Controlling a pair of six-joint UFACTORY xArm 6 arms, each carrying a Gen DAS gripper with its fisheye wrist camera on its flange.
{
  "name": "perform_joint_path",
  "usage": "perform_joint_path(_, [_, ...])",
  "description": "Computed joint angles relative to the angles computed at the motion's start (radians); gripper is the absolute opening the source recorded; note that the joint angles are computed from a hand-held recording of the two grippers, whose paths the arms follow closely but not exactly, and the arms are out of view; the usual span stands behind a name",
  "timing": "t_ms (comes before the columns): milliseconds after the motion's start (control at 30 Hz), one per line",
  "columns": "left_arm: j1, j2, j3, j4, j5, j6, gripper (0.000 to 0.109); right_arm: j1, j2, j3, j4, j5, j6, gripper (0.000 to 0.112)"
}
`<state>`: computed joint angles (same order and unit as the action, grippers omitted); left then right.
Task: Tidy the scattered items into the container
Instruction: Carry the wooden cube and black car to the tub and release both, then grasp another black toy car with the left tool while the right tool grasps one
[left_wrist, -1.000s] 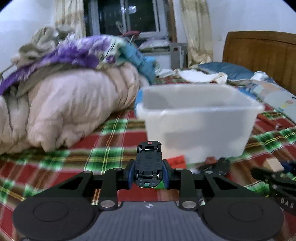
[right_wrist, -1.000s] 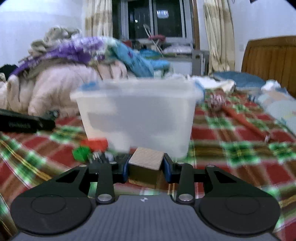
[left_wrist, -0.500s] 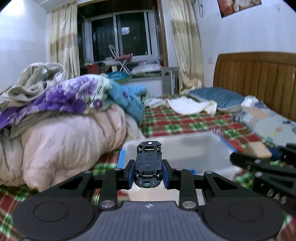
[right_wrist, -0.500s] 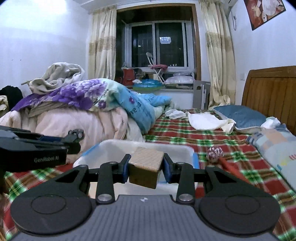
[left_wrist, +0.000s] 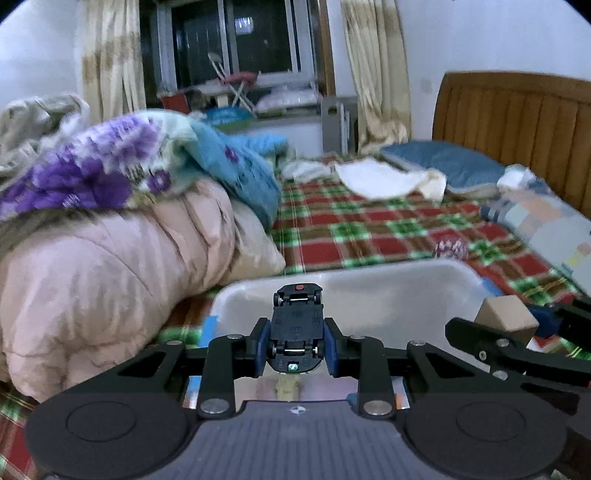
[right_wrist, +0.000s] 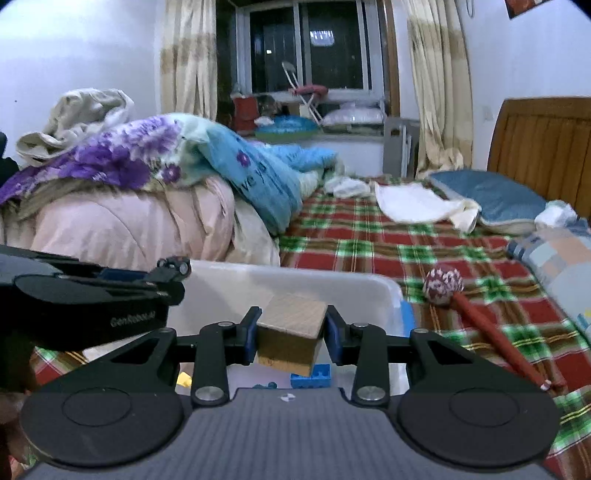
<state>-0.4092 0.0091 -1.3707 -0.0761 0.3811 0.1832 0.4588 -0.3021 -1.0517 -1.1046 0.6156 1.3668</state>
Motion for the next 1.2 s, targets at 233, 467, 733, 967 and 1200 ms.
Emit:
perform_joint_path(233, [0.006,0.022,-0.02,0.052,0.055,-0.054,0.063,-0.004,0.01,0.0,0.025,0.034,-0.023,0.07])
perform_joint_path(467, [0.022,-0.078,0.055,0.046,0.044,-0.06,0.068,0.017,-0.031,0.016,-0.009,0.055,0.042,0.095])
perform_joint_path(733, [0.065,-0.328,0.305,-0.332,0.008,0.28,0.078,0.141,-0.205,0.155,-0.16,0.1,0.113,0.103])
perform_joint_path(967, [0.056,-0.523,0.629,-0.285,-0.13,0.318,0.078,0.248,-0.267,0.313,-0.109,0.151,0.082,0.103])
perform_joint_path(1200, [0.027,-0.472,0.719,-0.318,-0.14,0.383,0.077,0.256,-0.221,0.387,-0.019,0.122,0.103,0.094])
